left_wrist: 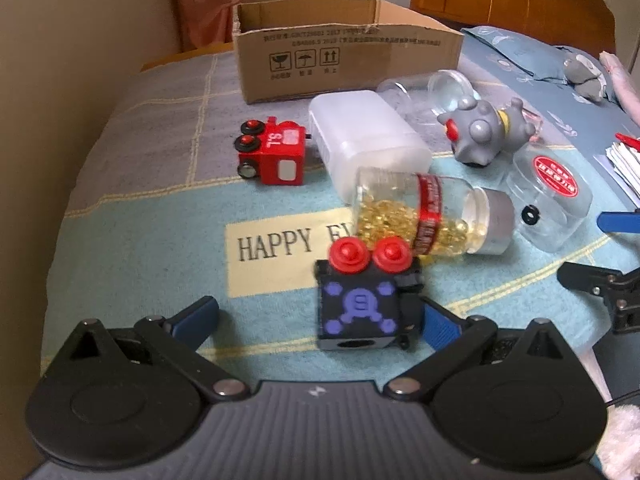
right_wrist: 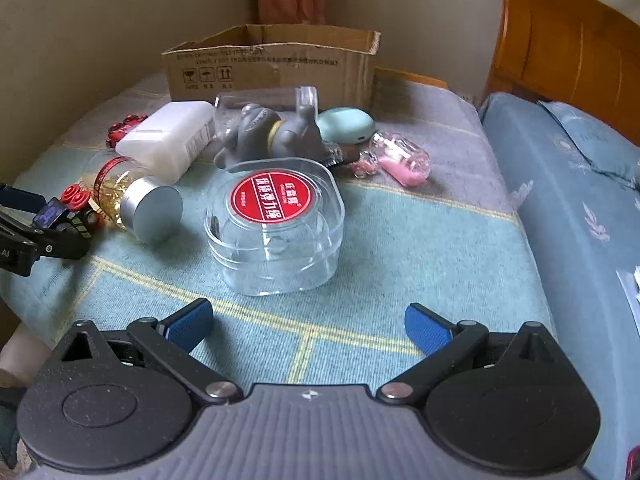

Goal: Organize rigid objects
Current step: 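Grasp the black cube toy with the left tool while the right tool approaches the clear red-lidded container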

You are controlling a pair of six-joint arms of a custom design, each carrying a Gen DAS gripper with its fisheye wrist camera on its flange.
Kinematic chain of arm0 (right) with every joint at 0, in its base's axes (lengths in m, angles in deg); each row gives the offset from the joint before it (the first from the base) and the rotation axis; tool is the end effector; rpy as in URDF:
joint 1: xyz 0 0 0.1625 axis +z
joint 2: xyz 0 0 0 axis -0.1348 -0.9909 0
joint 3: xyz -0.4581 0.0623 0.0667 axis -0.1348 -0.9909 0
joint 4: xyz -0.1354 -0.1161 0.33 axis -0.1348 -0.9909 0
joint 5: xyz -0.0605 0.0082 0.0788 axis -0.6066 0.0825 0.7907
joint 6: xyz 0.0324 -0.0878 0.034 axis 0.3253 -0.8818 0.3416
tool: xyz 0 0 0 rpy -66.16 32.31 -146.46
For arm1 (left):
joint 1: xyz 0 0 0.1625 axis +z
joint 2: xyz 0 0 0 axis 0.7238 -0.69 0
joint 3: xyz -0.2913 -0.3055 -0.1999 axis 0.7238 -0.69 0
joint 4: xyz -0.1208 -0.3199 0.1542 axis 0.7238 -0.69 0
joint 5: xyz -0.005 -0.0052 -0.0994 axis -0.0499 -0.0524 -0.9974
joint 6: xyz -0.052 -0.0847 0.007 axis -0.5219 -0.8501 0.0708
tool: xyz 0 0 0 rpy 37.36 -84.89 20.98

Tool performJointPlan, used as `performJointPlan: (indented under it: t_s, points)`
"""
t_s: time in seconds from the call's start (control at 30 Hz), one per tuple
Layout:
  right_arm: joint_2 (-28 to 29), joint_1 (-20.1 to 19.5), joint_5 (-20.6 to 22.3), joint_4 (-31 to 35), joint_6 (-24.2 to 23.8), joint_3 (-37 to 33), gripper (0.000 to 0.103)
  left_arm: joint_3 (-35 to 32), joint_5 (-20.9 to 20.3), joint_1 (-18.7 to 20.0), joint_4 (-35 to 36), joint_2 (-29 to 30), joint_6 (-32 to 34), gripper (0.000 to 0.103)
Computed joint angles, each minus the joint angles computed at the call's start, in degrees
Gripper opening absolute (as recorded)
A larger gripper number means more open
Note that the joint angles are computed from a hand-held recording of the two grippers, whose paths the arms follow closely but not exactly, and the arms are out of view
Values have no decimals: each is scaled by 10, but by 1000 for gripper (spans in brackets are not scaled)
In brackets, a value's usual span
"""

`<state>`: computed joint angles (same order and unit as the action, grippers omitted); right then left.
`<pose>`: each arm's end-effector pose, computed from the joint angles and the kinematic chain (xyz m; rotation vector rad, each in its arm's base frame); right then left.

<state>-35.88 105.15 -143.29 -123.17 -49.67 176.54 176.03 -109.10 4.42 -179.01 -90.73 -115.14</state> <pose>0.1753 -0.5707 0.1368 1.0628 -2.3311 0.6012 -0.1340 -0.5099 0.2485 0.1433 2.2193 -0.8155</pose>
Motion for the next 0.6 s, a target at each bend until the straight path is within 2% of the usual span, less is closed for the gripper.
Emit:
performJointPlan:
  t_s: [0.2,0.3,0.37,0.43,0.6]
  points:
    - [5,-5,19,-6,-15,-5,103,-12,-16,-4,-22,23,44,100]
    - [6,-9,29,-12,-22,-3,103,-12,-19,-5,-45,28,56,88]
    - [5,-11,35,-12,-27,-3,103,-10,-21,-7,-60,29,71,69]
    - [4,-12,36,-9,-29,-4,103,-9,-19,-9,-69,29,78,55]
    - [5,-10,34,1,-30,-10,103,-2,-17,-9,-74,23,93,55]
